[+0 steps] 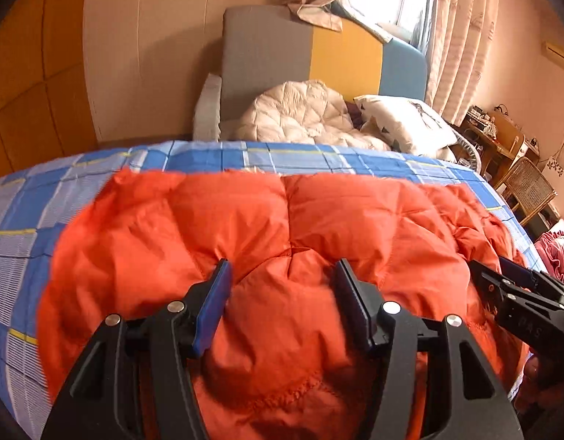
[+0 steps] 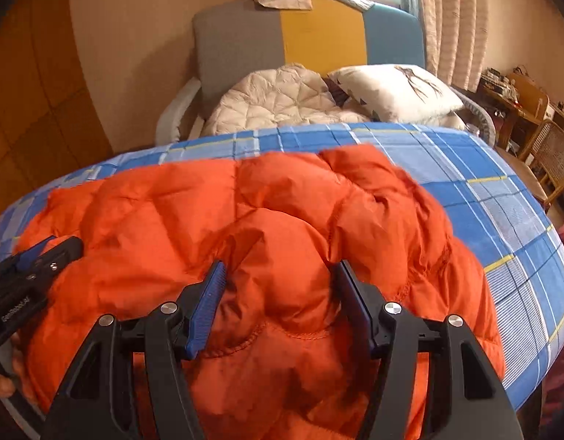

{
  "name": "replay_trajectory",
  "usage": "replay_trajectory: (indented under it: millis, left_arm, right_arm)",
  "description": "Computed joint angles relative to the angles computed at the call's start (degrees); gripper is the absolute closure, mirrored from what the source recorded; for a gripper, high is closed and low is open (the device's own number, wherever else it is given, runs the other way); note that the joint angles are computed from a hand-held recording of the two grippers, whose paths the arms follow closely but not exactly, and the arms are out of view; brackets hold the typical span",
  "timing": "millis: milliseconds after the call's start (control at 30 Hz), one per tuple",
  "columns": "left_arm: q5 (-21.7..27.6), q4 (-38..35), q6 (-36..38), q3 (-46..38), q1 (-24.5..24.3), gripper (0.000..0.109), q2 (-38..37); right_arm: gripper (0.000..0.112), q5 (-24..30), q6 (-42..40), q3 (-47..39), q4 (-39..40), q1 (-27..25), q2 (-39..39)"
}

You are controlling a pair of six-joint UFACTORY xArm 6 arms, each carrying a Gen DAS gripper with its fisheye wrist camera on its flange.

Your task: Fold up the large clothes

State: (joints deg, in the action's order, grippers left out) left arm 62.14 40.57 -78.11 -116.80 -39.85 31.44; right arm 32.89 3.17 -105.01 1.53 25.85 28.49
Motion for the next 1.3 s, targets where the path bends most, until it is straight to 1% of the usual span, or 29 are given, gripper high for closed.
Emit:
replay_trajectory:
  millis: [67, 200, 400, 500, 567, 600, 700, 767, 867, 933, 1100, 1167, 1200, 1267, 1300]
  left_arm:
    - [-0.9, -0.3, -0.3, 0.4, 0.4, 0.050, 0.5]
    - [-3.0, -0.1, -1.3, 2.0, 1.0, 0.050, 1.0]
    - [-3.7, 0.3, -2.1, 2.8, 0.9, 0.051, 1.1]
    - [-3.6, 1.2, -3.8, 5.6, 0.1, 0.050, -1.8]
    - [-3.0, 2.9, -5.2, 7.8, -0.9, 0.050, -4.1]
    - [-1.4, 4.5, -6.0, 8.6, -1.9, 0.050, -5.2]
    - [-0.3, 6.6, -9.0, 12.8, -3.3, 0.048, -9.4]
    - [0.4, 7.7, -10.7, 15.5, -4.0, 0.047, -11.9]
    - [1.8, 9.0, -13.2, 19.7, -5.2, 0.047, -15.6]
    - [3.7, 9.8, -14.5, 22.4, -6.3, 0.047, -17.8]
    - [4.6, 9.2, -18.9, 30.8, -7.1, 0.047, -23.3]
    - [3.3, 7.7, -20.5, 34.5, -6.5, 0.046, -25.2]
    - [2.5, 6.9, -21.1, 35.9, -6.1, 0.046, -25.7]
    - [-0.8, 5.9, -21.9, 38.4, -5.0, 0.042, -26.4]
    - [-1.4, 5.5, -21.5, 38.5, -4.5, 0.042, -25.8]
  right_arm:
    - [0.051, -0.4, 0.7, -0.6, -2.3, 0.1, 1.2]
    - [0.050, 0.9, 1.6, -3.3, -3.7, 0.2, 4.0]
    - [0.050, 2.1, 2.1, -5.0, -5.3, 0.5, 5.6]
    - [0.050, 2.4, 0.3, -3.9, -2.3, 0.2, 4.2]
    - [0.048, 1.5, -0.9, -1.6, 1.3, -0.2, 2.0]
    - [0.046, 0.5, -0.9, 0.3, 1.8, -0.2, 0.5]
    - [0.041, -2.5, -2.5, 6.3, 4.0, 0.0, -4.3]
    - [0.041, -4.0, -4.5, 10.4, 6.3, 0.1, -7.6]
    - [0.041, -6.0, -6.3, 16.7, 7.1, 0.1, -12.2]
    - [0.041, -8.1, -5.7, 21.4, 5.6, -0.3, -15.5]
    - [0.041, -10.0, -2.3, 27.1, 2.5, -2.1, -18.6]
    - [0.041, -10.3, -1.3, 27.5, 1.9, -3.0, -18.0]
    - [0.039, -10.3, -0.8, 27.2, 2.0, -3.3, -17.3]
    - [0.038, -9.7, -1.9, 26.1, 3.9, -3.8, -15.8]
    - [0.038, -9.8, -2.5, 25.8, 4.4, -3.9, -15.0]
